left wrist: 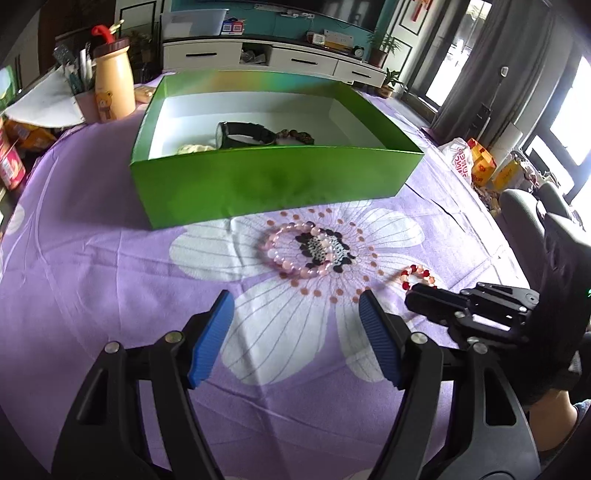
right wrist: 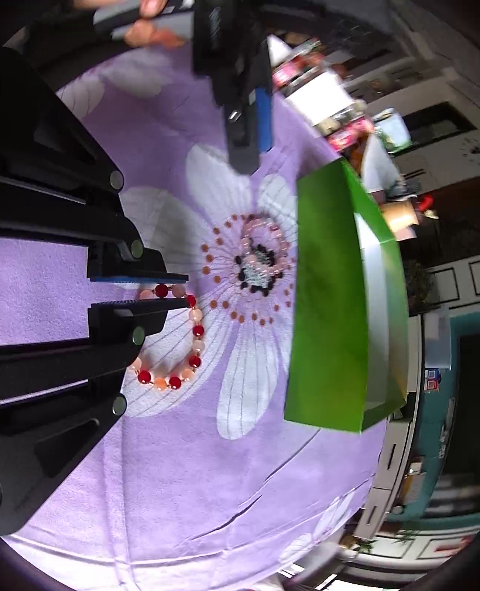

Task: Organize jewelry
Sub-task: 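Move both tools out of the box toward the pink and red bead bracelets, then grasp the pink bead bracelet with the left tool while the right tool grasps the red bead bracelet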

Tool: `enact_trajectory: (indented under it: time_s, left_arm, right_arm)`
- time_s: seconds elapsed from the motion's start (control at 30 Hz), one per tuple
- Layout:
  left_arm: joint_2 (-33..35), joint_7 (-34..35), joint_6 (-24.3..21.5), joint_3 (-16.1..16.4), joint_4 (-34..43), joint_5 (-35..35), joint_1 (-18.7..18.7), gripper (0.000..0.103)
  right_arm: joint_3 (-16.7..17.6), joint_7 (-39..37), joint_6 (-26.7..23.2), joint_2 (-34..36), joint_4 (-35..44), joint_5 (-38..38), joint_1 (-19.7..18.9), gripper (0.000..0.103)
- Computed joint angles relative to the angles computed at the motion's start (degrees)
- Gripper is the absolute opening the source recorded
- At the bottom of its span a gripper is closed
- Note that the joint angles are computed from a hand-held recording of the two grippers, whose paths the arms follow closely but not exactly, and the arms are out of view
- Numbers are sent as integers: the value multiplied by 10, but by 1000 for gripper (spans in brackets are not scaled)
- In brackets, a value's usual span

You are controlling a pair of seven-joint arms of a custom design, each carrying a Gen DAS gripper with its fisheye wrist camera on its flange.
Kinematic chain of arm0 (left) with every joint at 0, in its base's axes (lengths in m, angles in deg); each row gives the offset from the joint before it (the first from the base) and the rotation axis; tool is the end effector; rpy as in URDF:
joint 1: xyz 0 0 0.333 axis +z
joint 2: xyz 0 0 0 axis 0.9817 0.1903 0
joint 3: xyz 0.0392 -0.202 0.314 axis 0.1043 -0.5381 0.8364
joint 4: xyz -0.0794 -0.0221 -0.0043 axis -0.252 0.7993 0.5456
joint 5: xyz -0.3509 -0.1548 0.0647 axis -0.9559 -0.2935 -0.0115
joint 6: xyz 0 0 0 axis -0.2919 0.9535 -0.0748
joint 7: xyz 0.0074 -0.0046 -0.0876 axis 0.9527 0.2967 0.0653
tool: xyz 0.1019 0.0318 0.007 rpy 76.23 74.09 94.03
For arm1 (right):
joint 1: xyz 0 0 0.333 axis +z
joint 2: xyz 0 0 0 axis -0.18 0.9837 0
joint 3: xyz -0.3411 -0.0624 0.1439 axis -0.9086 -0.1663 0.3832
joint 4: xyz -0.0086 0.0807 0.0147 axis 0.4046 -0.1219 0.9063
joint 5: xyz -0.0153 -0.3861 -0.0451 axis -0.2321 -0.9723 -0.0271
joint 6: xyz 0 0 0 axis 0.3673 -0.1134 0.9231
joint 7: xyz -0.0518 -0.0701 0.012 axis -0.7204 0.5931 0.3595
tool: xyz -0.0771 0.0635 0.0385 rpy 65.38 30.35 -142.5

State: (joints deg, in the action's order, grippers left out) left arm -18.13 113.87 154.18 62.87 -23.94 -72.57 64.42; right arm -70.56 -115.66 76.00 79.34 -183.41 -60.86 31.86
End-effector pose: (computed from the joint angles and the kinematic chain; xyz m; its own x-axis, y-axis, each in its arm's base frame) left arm 0.5465 -0.3577 0.4614 -0.7944 -0.5661 0.2199 -0.5774 0.5918 -0.5625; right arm 0.3996 0.4796 0.4430 -0.2578 -0.9354 -0.2419 -0.6957 0.3534 -0.6254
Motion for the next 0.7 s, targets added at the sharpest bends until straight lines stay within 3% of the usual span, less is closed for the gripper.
enact_trajectory:
  time_s: [0.2, 0.53, 0.7]
  left_arm:
    - [24, -18, 0, -2, 26, 44, -20, 71]
    - [73, -50, -15, -1, 75, 140, -48, 32]
    - [86, -71, -24, 1, 87, 175, -49, 29]
  right_arm:
    - [-4, 111, 35, -36, -35, -84, -12, 7]
    - [18, 153, 30, -60, -59, -114, -36, 7]
    - [24, 164, 28, -63, -64, -121, -41, 7]
